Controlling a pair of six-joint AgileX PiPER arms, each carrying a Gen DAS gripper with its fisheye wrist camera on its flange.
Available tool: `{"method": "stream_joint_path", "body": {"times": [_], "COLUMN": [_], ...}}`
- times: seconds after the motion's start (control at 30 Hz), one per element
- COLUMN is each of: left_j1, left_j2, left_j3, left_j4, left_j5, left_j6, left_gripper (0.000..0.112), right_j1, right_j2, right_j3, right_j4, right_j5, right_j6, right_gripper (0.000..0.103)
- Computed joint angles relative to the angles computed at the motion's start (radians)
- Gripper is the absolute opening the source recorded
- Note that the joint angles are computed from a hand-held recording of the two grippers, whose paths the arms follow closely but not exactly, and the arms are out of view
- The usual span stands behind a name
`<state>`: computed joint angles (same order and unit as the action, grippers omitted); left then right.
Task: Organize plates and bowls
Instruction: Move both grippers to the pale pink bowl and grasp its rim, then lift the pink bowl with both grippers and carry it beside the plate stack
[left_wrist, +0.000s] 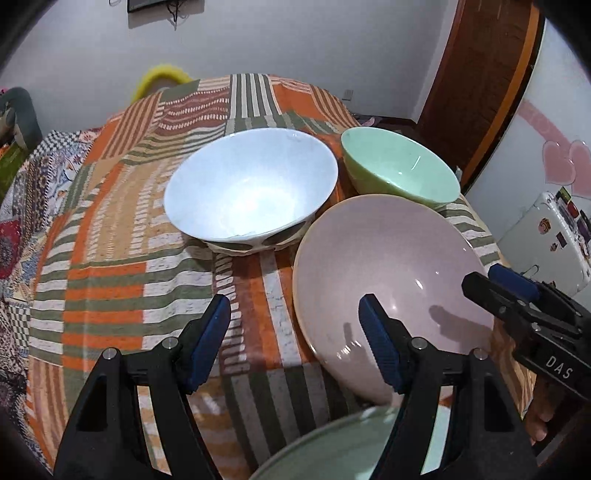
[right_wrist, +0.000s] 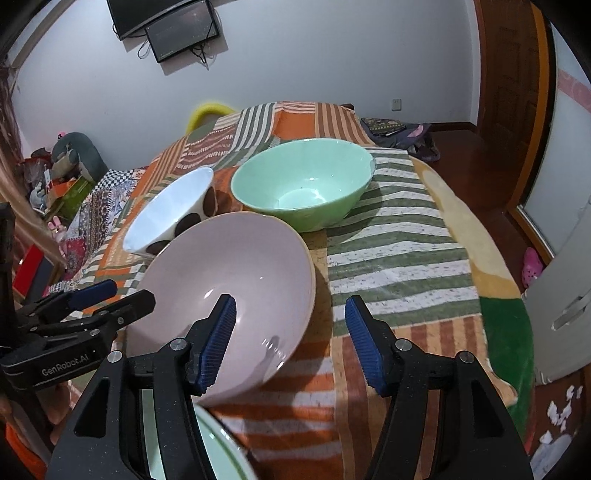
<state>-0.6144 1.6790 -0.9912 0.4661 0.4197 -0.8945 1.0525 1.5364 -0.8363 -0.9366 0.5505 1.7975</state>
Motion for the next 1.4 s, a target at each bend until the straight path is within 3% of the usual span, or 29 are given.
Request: {"method": "stream_joint_path", "body": {"times": [0.07,0.13,0.3,0.37,0.5,0.7,1.07,1.4], "left_j1": [0.013,0.030,0.036,0.039,0.020,0.028,-0.059,-0.147], "left_j2": [0.018,0.035,0.060,0.063,0.062,0.027,-0.159,-0.398], "left_j3": [-0.008,-0.017,-0.023,-0.021,-0.026,-0.010,0.071,0.150], "left_j4": [-0.034,-0.097,-0.088,-0.122,-0.072,-0.225,-0.082,0.012], "left_j5": [-0.016,-0.028,-0.050,-0.065,-0.048,-0.031,0.044,0.177], "left_j6": [0.038,0.108,0.109,0.148,0.099,0.240,0.070,-0.057], "left_gripper": [0.059,0.047,0.022,0.014,0.013,0.013,0.013,0.013], "right_j1": [-0.016,-0.044,-0.084,-0.098,-0.082,-0.068,0.054,0.210], "right_j2": [0.002,0.009,0.017,0.018,0.005,-0.023,-0.086,-0.108], "right_j3": [0.012,0.017,0.034,0.041,0.031,0.026,-0.021,-0.118], "right_j4": [0.002,0.014,0.073,0.086,0.136,0.190,0.167,0.112], "right_j5": [-0.030,-0.070,-0.151,-0.182,-0.140,-0.099,0.059,0.240], "right_j6": [0.004,-0.010,-0.056,-0.067,-0.120,-0.176,-0.122,-0.077], "right_gripper": [0.057,0.050,0.021,0.015,0.014,0.014,0.014,0.014]}}
